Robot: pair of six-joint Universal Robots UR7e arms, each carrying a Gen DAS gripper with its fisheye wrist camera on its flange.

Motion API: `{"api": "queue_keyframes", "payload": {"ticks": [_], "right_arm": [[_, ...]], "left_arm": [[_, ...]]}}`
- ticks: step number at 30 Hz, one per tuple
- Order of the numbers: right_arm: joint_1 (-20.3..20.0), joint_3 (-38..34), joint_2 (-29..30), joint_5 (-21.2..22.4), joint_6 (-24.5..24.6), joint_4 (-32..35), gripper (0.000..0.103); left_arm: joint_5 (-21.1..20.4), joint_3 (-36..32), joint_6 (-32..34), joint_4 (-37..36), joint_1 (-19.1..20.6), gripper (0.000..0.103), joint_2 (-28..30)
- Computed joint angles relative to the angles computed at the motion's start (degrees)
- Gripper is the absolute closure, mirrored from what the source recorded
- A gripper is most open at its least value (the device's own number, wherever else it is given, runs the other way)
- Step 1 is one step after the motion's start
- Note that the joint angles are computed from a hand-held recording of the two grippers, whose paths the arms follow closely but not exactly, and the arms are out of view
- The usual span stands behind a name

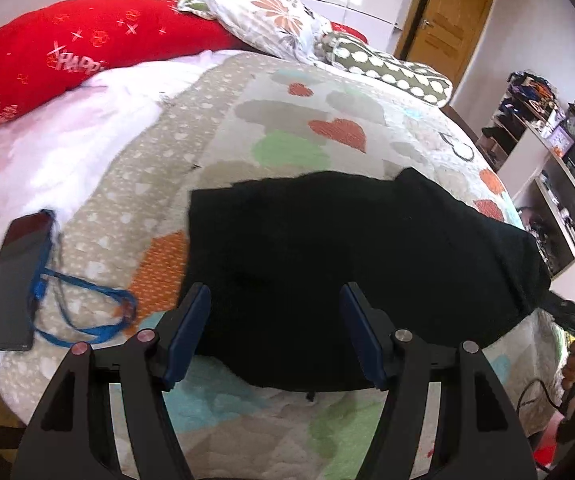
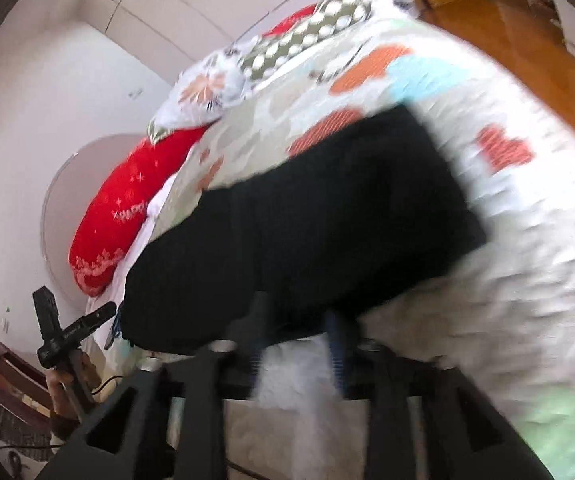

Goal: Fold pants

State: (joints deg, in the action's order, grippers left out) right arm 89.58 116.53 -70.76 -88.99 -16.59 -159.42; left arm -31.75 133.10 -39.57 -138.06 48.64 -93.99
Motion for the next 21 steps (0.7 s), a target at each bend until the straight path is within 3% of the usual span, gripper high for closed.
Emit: {"api": "queue_keyframes", "payload": {"ticks": [4, 6, 11, 14, 18, 19, 20, 21], "right_arm": [[0.1, 0.3, -2.5, -3.3, -0.7, -4.6, 0.046], [-0.5, -1.0, -1.6, -4.9, 1.6, -5.5, 0.037], [-1.6, -4.8, 2.8, -6.8, 4.1, -2.3, 0.037], [-1.9, -5.1, 4.0, -5.5, 4.4, -4.3, 0.034], [-1.9, -5.6, 4.4, -5.3, 4.7, -4.0, 0.033], [-1.8, -5.6, 4.4, -5.5, 4.5, -4.0, 0.033], [-1.8, -5.4, 4.3, -5.7, 3.9, -4.1, 0.033], [-1.6, -5.5, 4.5, -6.3, 3.2, -4.2, 0.033]], "left_arm": [[0.0, 1.2, -2.2, -0.4, 0.1, 0.035, -3.2], [-1.9, 2.4, -2.3, -3.9, 0.6, 0.026, -4.7], [-7.5, 3.6, -2.7, -9.3, 2.5, 0.02, -4.7], [-8.1, 2.7, -4.0, -8.6, 3.9, 0.02, -2.4], [-5.6, 1.9, -3.1, -9.8, 4.6, 0.02, 0.8], [-4.8, 1.7, -2.1, -9.0, 4.3, 0.026, 1.3], [-3.4, 1.4, -1.2, -7.3, 3.7, 0.063, 1.7], [-2.0, 1.0, -1.1, -4.5, 3.1, 0.087, 1.9]]}}
